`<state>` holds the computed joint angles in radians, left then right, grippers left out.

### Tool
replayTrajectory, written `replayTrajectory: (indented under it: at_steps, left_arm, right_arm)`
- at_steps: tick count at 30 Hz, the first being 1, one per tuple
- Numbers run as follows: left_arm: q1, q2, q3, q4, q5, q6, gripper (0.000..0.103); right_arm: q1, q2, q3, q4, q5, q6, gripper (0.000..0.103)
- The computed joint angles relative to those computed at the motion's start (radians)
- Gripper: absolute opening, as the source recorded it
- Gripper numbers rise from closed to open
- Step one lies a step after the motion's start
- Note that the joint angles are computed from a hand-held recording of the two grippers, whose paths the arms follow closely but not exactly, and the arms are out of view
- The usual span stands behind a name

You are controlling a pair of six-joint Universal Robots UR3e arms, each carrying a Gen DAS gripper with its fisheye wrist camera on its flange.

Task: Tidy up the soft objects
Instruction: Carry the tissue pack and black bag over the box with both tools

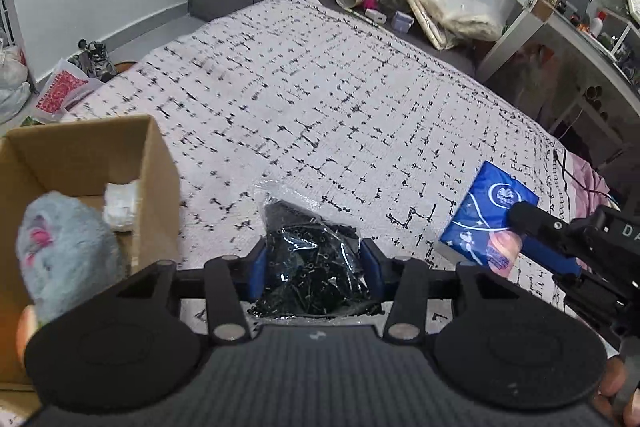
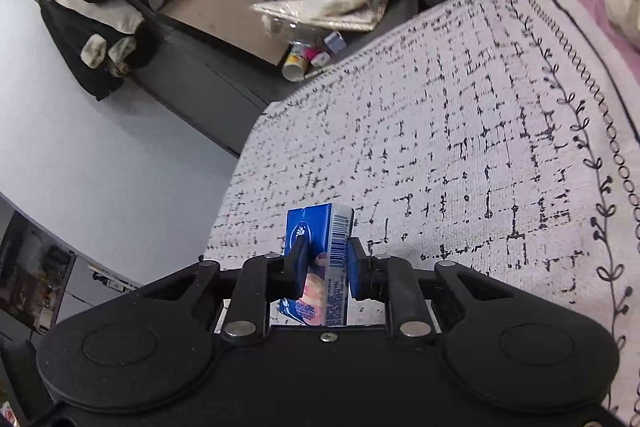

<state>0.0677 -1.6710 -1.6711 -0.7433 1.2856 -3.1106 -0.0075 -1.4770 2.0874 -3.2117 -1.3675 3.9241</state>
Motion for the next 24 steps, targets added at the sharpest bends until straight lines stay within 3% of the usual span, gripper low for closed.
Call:
replayTrajectory:
  at_steps: [11,24]
  left_arm:
    - [0.099,0.210,-0.110,-0.057,-0.048,0.057,0.046]
    - [0.269,0.410,-0.145,-0.251,-0.175,0.179,0.046]
  right_arm:
    - [0.074,-0.146,0.078,0.014,-0.065,0.023,0.020]
    - [0.180,-0.256,0.109,0.007,-0.152,0.047,0.020]
